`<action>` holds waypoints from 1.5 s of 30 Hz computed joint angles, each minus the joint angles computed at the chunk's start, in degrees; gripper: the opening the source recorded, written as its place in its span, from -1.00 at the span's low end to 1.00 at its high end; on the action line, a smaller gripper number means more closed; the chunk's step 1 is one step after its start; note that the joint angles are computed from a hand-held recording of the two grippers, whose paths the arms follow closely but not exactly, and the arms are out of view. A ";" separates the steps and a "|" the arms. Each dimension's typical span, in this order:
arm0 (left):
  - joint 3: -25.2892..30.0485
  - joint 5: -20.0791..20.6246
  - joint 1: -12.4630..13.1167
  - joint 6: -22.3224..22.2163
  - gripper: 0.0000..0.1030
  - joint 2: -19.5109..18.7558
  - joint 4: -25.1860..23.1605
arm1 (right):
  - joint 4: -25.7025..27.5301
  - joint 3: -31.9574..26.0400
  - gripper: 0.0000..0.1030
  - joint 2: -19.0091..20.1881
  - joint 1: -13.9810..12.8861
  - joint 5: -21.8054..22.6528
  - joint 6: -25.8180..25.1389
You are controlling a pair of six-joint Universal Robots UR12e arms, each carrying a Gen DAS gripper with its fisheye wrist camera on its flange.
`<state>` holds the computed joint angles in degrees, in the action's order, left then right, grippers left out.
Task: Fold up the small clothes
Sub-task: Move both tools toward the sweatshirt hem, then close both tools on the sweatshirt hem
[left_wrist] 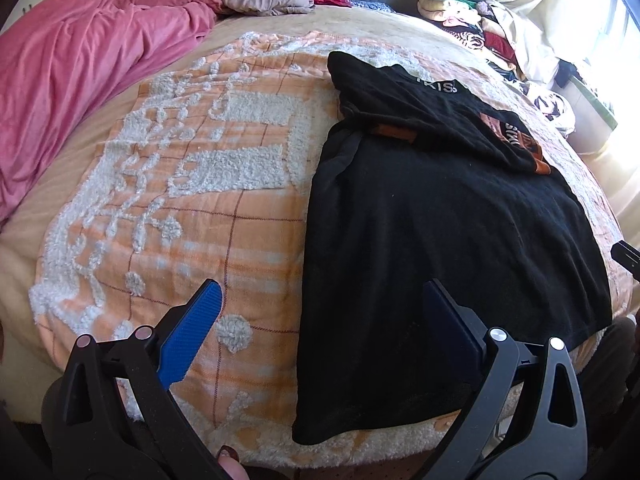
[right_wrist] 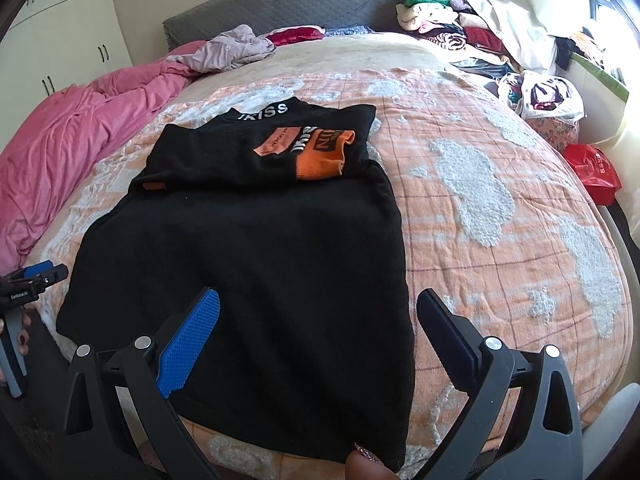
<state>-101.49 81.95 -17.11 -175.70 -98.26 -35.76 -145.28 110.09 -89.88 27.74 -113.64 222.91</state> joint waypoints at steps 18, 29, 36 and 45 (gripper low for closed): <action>-2.89 -11.16 2.51 0.51 0.32 1.54 -5.73 | 2.83 3.92 0.91 -3.04 -0.13 3.82 4.37; -3.62 -12.13 2.47 -0.40 0.31 1.33 -5.73 | -0.68 6.61 0.54 -4.27 -0.09 8.08 6.19; -4.05 -12.36 2.73 -0.63 0.31 1.64 -5.74 | 1.48 5.91 -0.37 -3.47 0.95 6.53 5.11; -4.15 -12.96 3.05 -1.13 0.31 1.71 -5.81 | -8.56 8.41 -0.82 -5.01 0.48 8.29 2.98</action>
